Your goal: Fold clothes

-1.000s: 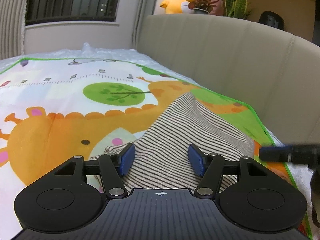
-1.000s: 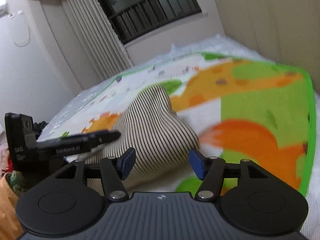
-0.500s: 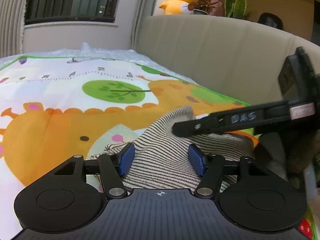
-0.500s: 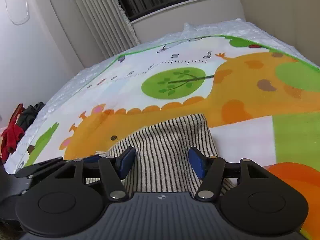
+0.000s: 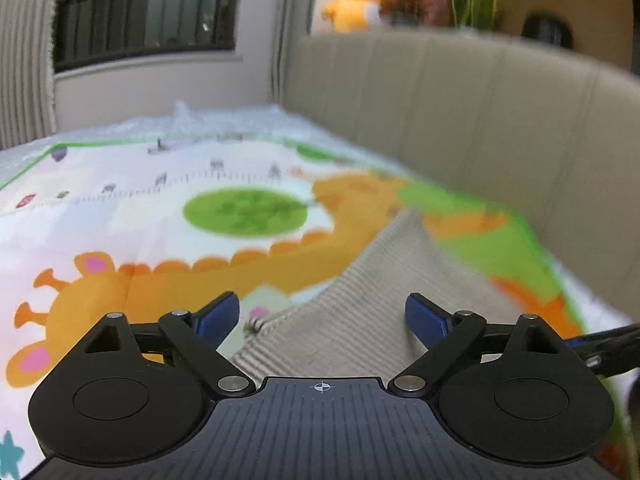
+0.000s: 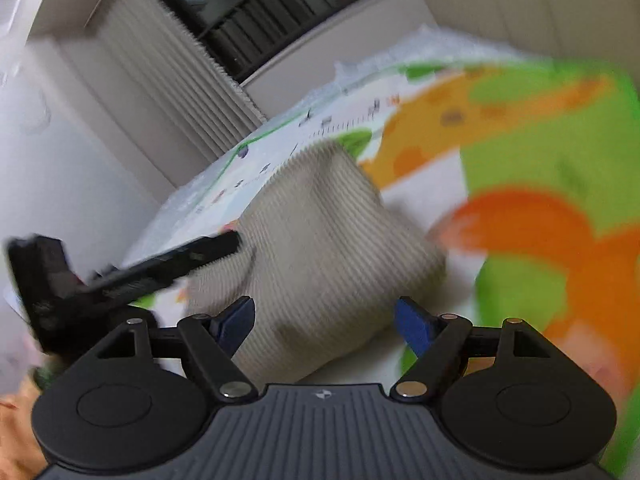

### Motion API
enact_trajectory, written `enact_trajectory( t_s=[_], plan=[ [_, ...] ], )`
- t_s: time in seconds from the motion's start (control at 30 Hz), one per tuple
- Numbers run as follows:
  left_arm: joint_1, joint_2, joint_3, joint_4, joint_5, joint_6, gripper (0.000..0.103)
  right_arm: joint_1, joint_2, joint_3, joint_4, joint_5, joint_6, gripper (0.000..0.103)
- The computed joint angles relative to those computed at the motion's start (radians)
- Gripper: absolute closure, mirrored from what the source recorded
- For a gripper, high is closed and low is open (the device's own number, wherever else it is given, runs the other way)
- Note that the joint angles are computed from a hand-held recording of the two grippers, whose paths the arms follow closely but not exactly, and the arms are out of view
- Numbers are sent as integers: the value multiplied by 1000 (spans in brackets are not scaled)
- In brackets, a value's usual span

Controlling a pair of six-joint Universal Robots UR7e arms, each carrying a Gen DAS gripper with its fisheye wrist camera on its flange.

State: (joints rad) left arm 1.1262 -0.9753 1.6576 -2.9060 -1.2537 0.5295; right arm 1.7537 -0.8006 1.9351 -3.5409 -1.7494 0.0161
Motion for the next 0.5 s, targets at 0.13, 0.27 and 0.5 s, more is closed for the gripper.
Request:
enact_trajectory(
  t_s=[0.13, 0.27, 0.5],
  plan=[
    [39, 14, -57, 131, -41, -73, 11, -14, 43, -27, 15, 36, 34, 25],
    [70, -7, -51, 174, -91, -149, 15, -42, 60, -60, 56, 95, 33, 31],
    [80, -93, 47, 174, -146, -270, 27, -28, 75, -205, 207, 39, -160, 35]
  ],
)
